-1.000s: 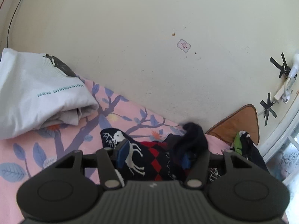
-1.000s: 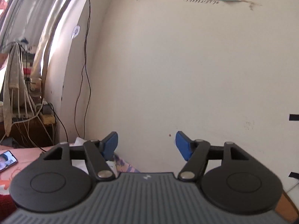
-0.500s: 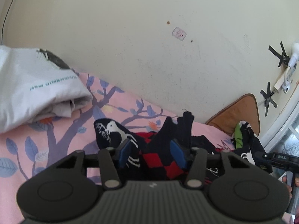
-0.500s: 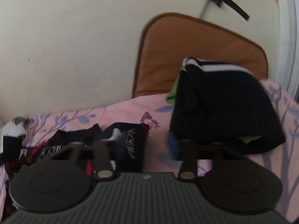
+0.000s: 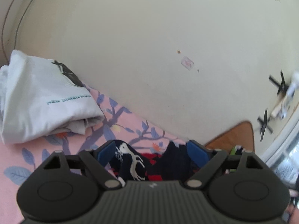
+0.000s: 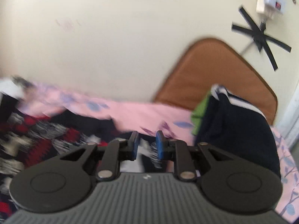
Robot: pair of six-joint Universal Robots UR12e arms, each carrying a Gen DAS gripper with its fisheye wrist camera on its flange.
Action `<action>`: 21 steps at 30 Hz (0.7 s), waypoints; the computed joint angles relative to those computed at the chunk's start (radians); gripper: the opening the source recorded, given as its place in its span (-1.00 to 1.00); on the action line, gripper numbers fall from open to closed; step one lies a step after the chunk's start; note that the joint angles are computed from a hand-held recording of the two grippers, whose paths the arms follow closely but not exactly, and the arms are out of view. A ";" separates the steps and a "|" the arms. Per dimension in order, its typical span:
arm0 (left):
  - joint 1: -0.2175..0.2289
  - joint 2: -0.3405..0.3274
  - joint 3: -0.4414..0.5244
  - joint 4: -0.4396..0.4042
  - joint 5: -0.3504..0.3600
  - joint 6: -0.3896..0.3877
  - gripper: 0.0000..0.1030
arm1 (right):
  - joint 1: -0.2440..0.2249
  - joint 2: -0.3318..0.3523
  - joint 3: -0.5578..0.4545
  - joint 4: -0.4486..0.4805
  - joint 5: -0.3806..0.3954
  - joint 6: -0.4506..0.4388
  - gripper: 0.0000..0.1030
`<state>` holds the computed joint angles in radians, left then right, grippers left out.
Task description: Fold small clothes
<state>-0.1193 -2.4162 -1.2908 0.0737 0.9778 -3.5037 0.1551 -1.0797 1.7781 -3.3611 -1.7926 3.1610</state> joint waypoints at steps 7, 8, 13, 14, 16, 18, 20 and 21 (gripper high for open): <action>0.002 -0.002 0.011 -0.056 0.015 0.003 0.66 | 0.036 0.019 -0.048 0.108 0.356 -0.050 -0.40; 0.003 -0.002 0.011 -0.054 0.011 0.001 0.66 | 0.048 0.033 -0.061 0.115 0.386 -0.079 -0.19; 0.006 -0.010 0.020 -0.058 -0.027 -0.002 0.66 | 0.112 0.121 -0.150 0.117 0.380 -0.178 0.36; 0.004 -0.010 0.020 -0.058 -0.026 0.006 0.66 | 0.120 0.132 -0.169 0.145 0.369 -0.187 0.36; 0.003 -0.007 0.017 -0.061 -0.019 0.015 0.66 | 0.129 0.147 -0.203 0.212 0.349 -0.205 -0.40; 0.005 -0.006 0.013 -0.049 -0.022 -0.001 0.66 | 0.130 0.151 -0.217 0.227 0.329 -0.198 -0.77; 0.009 -0.005 0.009 -0.022 -0.024 -0.030 0.66 | 0.122 0.135 -0.207 0.162 0.325 -0.169 -0.77; 0.012 -0.005 0.007 -0.005 -0.025 -0.046 0.66 | 0.119 0.129 -0.204 0.120 0.315 -0.154 -0.77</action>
<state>-0.1074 -2.4214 -1.2842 0.0688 0.9531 -3.5493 0.2737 -0.9509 1.5743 -3.2410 -1.4780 3.0067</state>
